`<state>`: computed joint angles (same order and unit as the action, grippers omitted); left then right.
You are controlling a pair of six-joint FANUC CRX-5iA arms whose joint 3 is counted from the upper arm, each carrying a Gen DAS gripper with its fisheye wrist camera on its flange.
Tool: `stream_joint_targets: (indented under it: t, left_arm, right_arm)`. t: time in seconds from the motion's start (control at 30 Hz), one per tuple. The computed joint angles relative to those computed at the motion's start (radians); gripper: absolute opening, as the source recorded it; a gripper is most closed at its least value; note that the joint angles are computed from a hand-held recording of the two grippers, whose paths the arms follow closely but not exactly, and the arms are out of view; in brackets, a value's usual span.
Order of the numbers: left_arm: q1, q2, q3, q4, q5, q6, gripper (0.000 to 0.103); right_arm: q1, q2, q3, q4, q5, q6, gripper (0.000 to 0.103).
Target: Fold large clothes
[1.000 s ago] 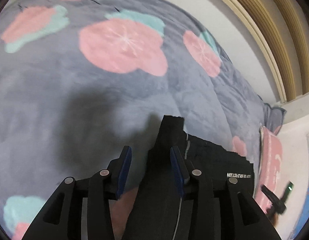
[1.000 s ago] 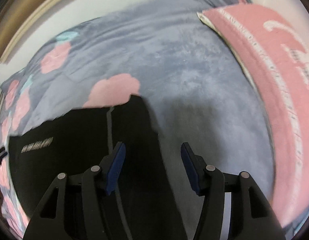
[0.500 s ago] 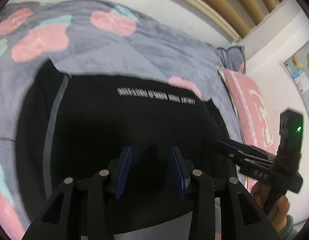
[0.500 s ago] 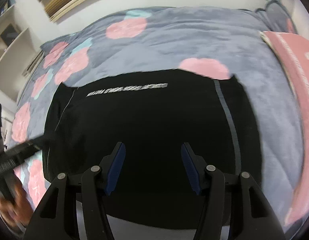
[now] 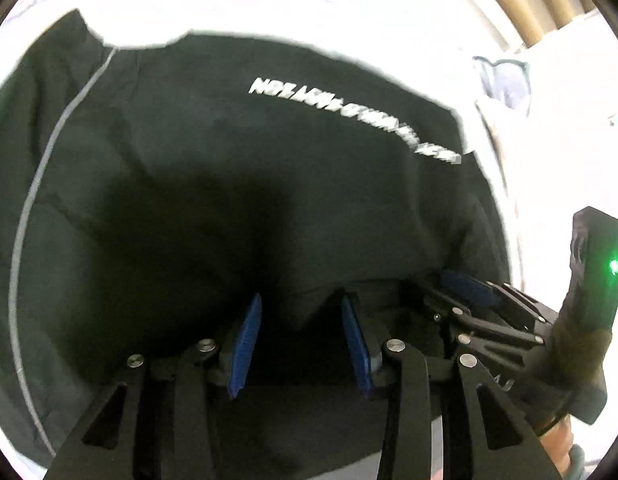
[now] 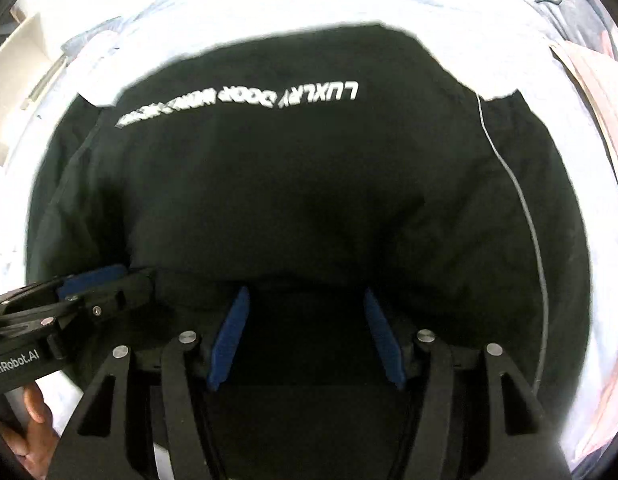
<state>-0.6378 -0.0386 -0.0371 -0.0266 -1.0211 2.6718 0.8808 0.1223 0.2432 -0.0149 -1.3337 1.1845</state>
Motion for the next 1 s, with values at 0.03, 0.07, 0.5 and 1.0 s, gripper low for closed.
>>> stream_joint_targets:
  t: [0.03,0.07,0.5,1.0]
  left_arm:
    - [-0.003,-0.010,0.009,-0.020,0.005,0.002,0.043]
    - [-0.016,-0.015,0.038,-0.064,-0.007,0.021,0.043]
    - [0.077,0.074,0.049,-0.008,-0.059,-0.079,0.053]
    - [-0.149,-0.060,0.027,-0.117,-0.143,0.013,0.053]
  right_arm:
    - [-0.003,-0.005,0.008,0.005,0.019,0.002,0.063]
    - [-0.001,-0.005,0.016,0.030,0.042,-0.003,0.063]
    - [-0.004,0.150,0.063,0.088,0.056,0.015,0.066]
    - [0.137,-0.143,-0.209,0.105,0.012,-0.046,0.066]
